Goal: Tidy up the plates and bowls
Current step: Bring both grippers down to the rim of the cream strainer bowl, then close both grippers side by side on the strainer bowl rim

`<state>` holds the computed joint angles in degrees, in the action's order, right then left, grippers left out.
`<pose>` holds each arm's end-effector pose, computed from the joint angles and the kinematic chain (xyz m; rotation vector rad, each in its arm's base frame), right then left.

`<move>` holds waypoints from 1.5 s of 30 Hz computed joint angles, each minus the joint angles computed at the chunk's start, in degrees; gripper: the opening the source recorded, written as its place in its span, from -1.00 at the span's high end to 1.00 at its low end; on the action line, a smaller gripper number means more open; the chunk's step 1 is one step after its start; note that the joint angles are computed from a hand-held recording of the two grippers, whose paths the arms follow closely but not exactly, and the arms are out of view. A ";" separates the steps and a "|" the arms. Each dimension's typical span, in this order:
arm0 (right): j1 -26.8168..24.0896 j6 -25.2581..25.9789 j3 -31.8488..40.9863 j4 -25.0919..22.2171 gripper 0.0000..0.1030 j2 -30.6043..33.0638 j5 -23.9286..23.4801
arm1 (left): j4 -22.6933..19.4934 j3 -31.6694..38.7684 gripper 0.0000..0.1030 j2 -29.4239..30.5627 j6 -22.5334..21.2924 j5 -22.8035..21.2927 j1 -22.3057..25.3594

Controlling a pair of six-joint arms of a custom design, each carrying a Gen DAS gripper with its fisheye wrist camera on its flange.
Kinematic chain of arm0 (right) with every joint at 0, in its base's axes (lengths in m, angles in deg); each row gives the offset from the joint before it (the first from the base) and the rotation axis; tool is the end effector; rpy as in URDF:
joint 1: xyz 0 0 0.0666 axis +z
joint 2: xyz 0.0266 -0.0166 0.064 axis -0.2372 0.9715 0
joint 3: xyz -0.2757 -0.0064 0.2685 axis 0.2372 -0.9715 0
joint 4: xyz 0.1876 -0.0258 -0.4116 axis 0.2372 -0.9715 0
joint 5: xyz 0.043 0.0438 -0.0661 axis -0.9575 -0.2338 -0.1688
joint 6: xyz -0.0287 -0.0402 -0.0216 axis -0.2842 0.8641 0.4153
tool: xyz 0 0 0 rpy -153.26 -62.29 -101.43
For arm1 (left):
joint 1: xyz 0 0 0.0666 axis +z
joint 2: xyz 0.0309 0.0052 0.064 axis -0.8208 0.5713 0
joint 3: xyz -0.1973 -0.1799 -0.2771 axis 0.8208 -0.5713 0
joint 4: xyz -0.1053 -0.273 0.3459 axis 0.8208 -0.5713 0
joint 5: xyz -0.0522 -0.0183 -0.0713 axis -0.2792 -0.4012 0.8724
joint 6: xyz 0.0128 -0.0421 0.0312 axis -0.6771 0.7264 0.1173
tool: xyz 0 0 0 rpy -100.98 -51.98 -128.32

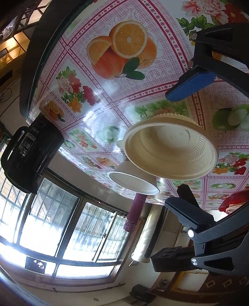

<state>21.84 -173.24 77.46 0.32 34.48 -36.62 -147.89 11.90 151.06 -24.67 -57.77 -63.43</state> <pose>0.3723 0.2448 0.2599 1.1816 1.8656 0.6809 0.5718 -0.0948 0.3179 1.0615 2.6351 -0.3807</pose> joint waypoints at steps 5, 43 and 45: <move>-0.12 -0.03 -0.22 1.20 -0.90 0.26 0.10 | 1.69 -0.16 -1.00 0.09 1.32 0.23 0.06; -0.22 -0.89 4.78 -12.27 0.60 3.43 3.80 | 3.94 -2.21 0.60 1.25 -1.38 5.54 0.05; -0.21 -1.02 5.25 -13.72 0.70 3.73 4.28 | 4.11 -2.04 0.66 1.49 -1.21 5.44 0.11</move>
<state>21.63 -174.26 82.71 -13.40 38.20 -32.34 -143.78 9.86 152.54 -25.88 -52.33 -63.33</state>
